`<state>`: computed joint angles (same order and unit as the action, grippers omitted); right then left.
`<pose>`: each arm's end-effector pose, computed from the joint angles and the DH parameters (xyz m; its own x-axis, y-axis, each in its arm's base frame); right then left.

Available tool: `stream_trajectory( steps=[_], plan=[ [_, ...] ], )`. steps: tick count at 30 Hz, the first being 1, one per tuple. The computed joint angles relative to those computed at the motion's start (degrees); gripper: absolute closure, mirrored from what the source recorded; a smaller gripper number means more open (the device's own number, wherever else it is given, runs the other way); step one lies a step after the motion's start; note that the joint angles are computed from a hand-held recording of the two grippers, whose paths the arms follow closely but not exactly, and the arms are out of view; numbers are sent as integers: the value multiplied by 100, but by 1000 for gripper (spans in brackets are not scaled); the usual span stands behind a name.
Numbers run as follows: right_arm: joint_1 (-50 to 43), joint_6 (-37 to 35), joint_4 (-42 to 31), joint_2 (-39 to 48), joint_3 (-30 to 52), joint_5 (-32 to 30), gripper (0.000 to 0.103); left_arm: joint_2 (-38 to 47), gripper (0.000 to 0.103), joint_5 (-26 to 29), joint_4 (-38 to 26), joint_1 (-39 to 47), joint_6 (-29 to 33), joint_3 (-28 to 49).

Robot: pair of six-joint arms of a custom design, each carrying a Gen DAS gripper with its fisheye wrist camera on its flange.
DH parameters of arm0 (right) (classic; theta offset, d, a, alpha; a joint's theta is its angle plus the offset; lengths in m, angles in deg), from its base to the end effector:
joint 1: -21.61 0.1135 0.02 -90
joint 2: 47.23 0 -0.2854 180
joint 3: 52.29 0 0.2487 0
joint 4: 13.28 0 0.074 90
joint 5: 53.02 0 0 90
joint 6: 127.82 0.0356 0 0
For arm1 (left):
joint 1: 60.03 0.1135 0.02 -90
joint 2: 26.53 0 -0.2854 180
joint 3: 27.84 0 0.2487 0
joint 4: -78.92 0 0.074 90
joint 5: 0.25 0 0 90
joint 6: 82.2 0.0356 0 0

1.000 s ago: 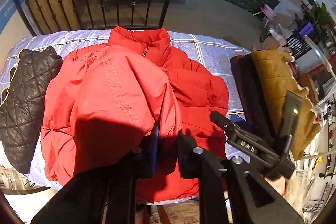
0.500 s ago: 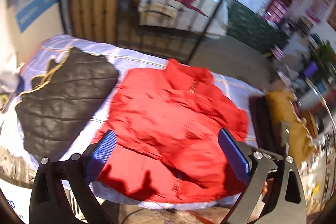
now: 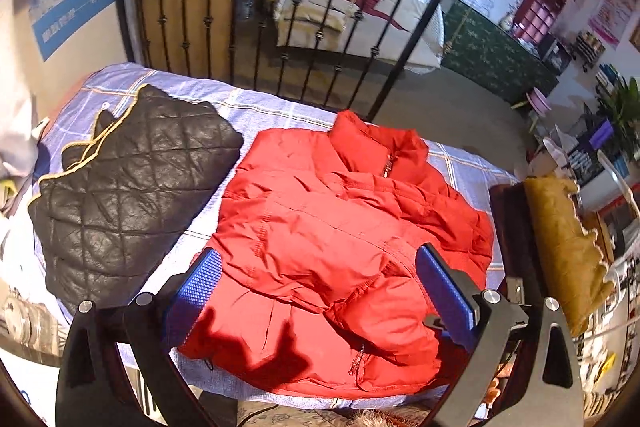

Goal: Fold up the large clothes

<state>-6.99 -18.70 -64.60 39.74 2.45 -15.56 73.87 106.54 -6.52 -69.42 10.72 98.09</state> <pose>0.2120 -0.0834 0.1708 -0.7546 0.6383 0.1522 0.4869 0.3891 0.7820 0.3438 -0.0673 0.4079 -0.8373 0.1879 -0.5134 0.3422 0.9125 -0.2241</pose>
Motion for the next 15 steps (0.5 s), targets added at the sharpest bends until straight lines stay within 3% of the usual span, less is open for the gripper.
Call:
stream_trajectory(
  steps=[4, 8, 11, 15],
  plan=[
    [544, -800, -839, -770, 1153, 381, 93, -12, 8, -37, 147, -126, 71, -33],
    [1042, -2285, -1743, -773, 3389, 1794, 96, 105, 8, 56, 365, 99, -152, 89],
    [1150, -3209, -2009, -441, 4814, 2016, 96, 366, 8, 279, 371, 292, -384, 407],
    [1325, -4211, -1605, 54, 5183, 2959, 96, 509, 8, 358, 830, 328, -571, 359]
  ],
)
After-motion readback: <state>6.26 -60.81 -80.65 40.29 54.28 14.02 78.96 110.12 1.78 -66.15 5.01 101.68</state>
